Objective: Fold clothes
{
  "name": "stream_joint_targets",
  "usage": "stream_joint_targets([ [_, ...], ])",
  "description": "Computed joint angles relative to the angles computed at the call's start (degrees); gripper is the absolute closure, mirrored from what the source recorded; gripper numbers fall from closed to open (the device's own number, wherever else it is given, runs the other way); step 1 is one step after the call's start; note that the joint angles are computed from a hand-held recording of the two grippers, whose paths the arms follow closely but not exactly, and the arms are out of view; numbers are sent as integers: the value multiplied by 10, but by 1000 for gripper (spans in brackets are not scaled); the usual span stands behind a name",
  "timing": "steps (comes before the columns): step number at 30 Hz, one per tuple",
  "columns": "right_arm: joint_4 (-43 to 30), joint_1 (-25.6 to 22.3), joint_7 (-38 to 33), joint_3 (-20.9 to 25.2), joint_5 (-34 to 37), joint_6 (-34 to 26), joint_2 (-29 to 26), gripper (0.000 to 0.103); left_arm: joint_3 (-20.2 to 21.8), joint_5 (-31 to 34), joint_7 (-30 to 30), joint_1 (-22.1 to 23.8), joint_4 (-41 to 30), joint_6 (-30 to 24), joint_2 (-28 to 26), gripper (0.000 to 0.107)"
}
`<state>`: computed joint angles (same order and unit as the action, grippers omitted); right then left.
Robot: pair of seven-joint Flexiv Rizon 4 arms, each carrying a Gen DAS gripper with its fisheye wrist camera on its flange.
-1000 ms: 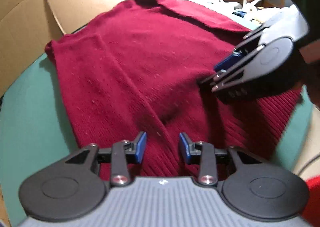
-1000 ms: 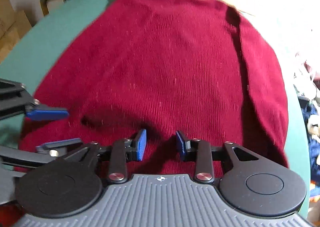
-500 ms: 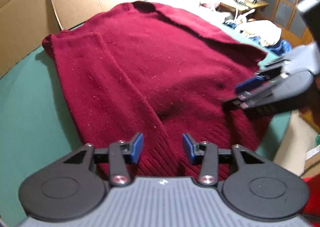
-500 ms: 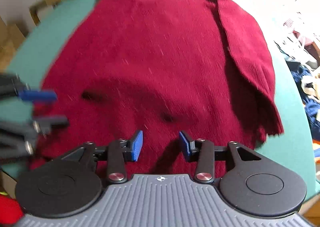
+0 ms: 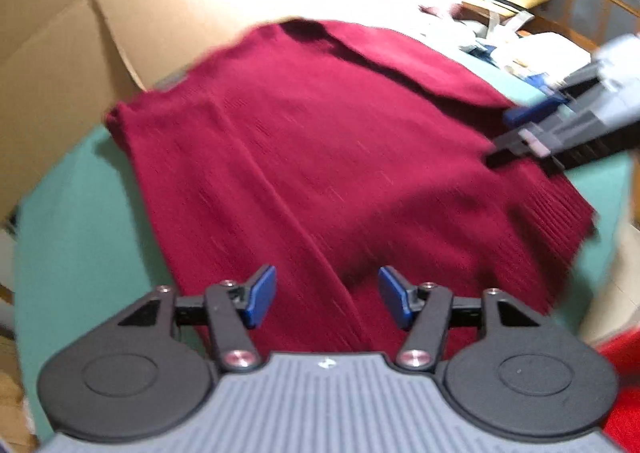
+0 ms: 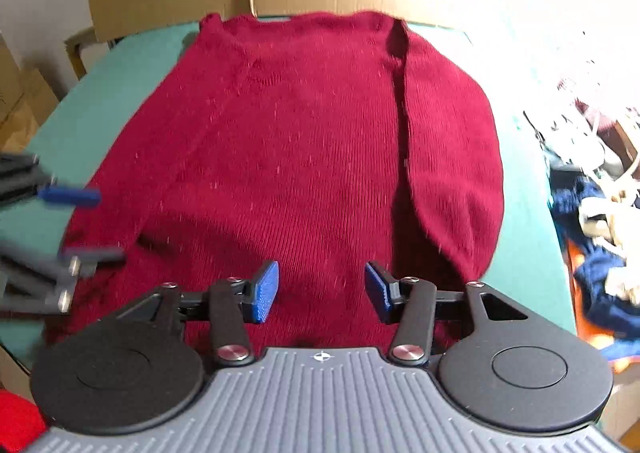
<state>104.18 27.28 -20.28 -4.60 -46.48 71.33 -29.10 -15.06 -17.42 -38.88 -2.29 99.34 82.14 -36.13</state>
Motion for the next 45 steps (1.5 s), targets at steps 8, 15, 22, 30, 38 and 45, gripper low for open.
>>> stream_joint_targets([
  [8, -36, -15, -9, -42, -32, 46, -26, 51, 216, 52, -205, -148, -275, -7, -114, 42],
  [15, -30, -22, -38, -51, -59, 36, -30, 41, 264, 81, -322, -174, -386, -58, -170, 26],
  [22, -1, -31, -83, -38, -59, 8, -20, 41, 222, 133, -333, -165, -339, -115, -170, 28],
  [30, 7, -29, -83, -40, -129, -32, -22, 43, 180, 161, -336, -136, -331, -130, -165, 21],
  [38, -12, -38, -47, -33, -128, -48, -32, 53, 115, 125, -285, -109, -335, -146, -171, 19],
  [45, 0, -55, -47, -20, -125, -14, -23, 59, 33, 50, -186, -92, -337, -196, -177, 15],
])
